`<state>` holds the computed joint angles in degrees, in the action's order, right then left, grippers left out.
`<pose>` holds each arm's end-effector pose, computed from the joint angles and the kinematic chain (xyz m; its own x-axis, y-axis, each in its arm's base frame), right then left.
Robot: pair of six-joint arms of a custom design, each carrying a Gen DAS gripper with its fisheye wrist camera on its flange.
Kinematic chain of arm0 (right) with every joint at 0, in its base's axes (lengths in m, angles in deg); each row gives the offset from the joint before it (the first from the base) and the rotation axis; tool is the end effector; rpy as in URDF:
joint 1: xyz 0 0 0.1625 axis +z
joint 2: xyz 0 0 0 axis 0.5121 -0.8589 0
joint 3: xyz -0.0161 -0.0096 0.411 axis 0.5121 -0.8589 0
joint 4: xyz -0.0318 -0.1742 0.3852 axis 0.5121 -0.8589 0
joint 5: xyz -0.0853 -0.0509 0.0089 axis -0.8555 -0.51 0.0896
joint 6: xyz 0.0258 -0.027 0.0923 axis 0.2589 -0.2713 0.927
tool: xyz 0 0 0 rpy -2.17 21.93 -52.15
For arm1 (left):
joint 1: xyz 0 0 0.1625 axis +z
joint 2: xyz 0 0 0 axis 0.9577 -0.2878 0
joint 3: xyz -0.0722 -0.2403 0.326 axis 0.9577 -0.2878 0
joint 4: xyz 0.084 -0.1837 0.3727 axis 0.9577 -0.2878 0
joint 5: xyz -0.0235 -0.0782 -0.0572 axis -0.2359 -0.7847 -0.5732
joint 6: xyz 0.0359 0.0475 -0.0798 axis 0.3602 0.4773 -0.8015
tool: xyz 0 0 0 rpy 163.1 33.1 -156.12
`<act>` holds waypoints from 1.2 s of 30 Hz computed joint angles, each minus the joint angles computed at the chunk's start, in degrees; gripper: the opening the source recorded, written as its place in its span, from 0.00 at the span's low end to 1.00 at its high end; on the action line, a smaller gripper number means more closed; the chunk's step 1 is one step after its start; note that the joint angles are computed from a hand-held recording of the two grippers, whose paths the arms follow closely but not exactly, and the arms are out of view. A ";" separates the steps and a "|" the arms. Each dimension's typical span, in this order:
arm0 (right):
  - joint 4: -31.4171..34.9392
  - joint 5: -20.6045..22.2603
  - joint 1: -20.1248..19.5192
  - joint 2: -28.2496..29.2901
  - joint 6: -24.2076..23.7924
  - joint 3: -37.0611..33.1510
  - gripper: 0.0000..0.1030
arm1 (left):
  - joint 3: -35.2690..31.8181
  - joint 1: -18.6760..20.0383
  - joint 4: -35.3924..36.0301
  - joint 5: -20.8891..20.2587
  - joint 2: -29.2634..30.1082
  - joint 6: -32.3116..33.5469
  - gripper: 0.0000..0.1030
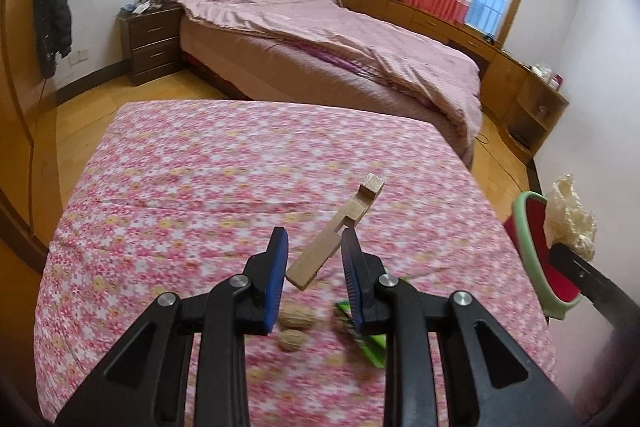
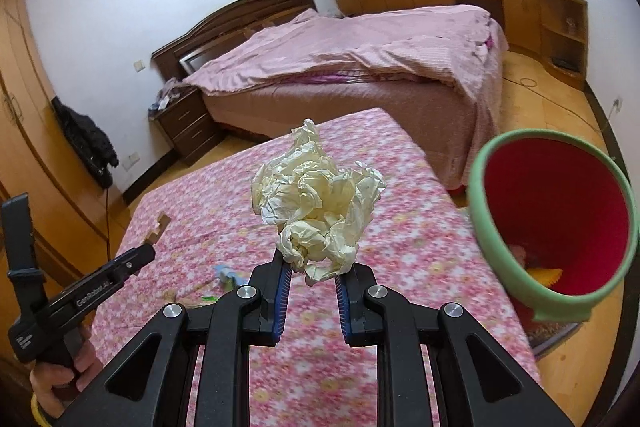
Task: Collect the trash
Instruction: 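Carry the wooden stick and crumpled paper over the red bin with both grippers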
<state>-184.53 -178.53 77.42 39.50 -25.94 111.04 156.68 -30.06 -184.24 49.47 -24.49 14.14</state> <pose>0.2508 -0.4441 0.0653 -0.8428 -0.3064 0.4425 -0.5200 0.6759 -0.5223 -0.1234 -0.4189 0.1842 -0.8231 -0.2382 -0.5155 0.2707 0.6334 -0.7249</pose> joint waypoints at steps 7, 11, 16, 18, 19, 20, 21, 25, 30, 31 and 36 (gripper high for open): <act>-1.72 0.18 -2.89 -4.18 0.95 3.24 0.20 | -2.48 -3.18 1.94 -1.48 3.94 -0.94 0.26; -2.60 0.24 -4.88 -6.60 1.54 4.98 0.20 | -4.51 -3.97 2.21 -2.72 6.70 -0.52 0.26; -3.32 0.59 -7.26 -9.13 2.21 6.65 0.20 | -7.47 -5.02 2.37 -3.89 10.85 0.41 0.26; -3.60 0.65 -8.28 -10.03 2.55 7.22 0.20 | -8.81 -5.25 2.42 -4.48 12.54 0.92 0.26; -3.68 0.62 -8.67 -10.39 2.78 7.39 0.20 | -9.59 -5.33 2.41 -4.93 13.47 1.27 0.26; -3.81 0.82 -9.38 -10.91 2.98 7.67 0.20 | -10.19 -5.39 2.43 -5.19 14.18 1.53 0.26; -3.81 0.87 -9.80 -11.23 3.17 7.79 0.20 | -10.91 -5.48 2.34 -5.44 15.14 1.92 0.26; -3.66 1.28 -12.06 -12.69 3.78 8.33 0.21 | -13.59 -5.71 1.96 -6.55 18.56 3.38 0.26; -2.85 1.88 -14.69 -14.05 4.57 8.40 0.22 | -17.44 -5.31 1.68 -8.36 23.13 5.61 0.26; -2.66 1.99 -15.09 -14.21 4.74 8.33 0.22 | -18.23 -5.17 1.77 -8.74 23.96 5.99 0.26; -1.74 2.63 -17.24 -14.89 5.47 7.87 0.23 | -21.72 -4.55 1.64 -10.51 27.52 8.04 0.26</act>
<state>-186.27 -175.90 60.18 24.61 -20.47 118.91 134.96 -34.61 -182.60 38.96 3.03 22.18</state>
